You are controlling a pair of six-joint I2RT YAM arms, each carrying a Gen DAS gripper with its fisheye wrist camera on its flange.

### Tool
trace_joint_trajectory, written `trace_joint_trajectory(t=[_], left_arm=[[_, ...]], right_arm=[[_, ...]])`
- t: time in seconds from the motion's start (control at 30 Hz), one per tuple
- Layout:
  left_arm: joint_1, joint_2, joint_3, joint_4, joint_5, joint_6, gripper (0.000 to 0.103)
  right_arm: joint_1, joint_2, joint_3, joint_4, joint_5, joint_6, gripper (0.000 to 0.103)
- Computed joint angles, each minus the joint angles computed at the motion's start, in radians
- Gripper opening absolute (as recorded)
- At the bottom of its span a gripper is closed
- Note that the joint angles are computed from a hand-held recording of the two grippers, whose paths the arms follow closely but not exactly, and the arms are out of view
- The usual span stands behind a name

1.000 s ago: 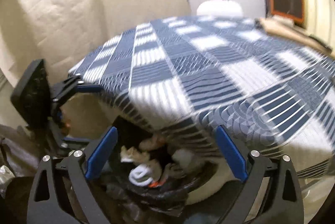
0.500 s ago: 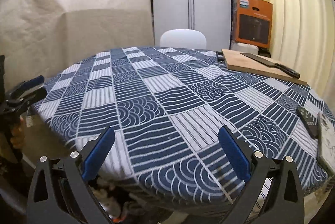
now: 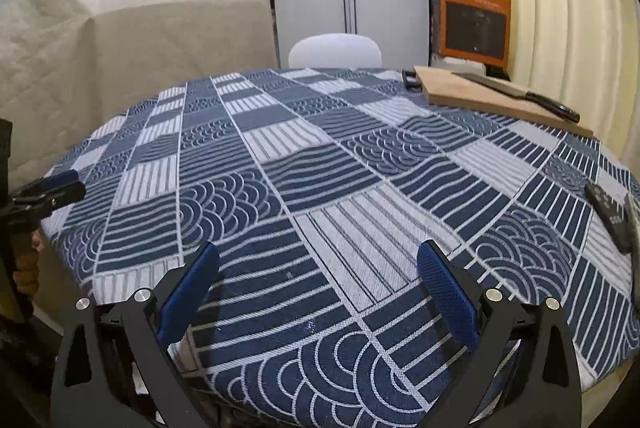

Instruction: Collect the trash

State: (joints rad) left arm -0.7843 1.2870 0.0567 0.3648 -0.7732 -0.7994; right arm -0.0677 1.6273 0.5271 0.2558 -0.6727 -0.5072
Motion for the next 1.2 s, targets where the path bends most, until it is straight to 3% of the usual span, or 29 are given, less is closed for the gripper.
trace_joint_trajectory(t=[0.17, 0.53, 1.2], left_arm=[[-0.059, 0.142, 0.067, -0.036, -0.086, -0.017, 0.097], [-0.07, 0.172, 0.036, 0.058, -0.102, -0.002, 0.097], [-0.069, 0.153, 0.052, 0.002, -0.095, -0.011, 0.097]], right_arm=[[0.009, 0.008, -0.044, 0.098, 0.027, 0.0, 0.095], [0.0, 0.013, -0.074, 0.163, 0.016, 0.015, 0.096], [-0.003, 0.013, -0.071, 0.161, 0.015, 0.013, 0.096]])
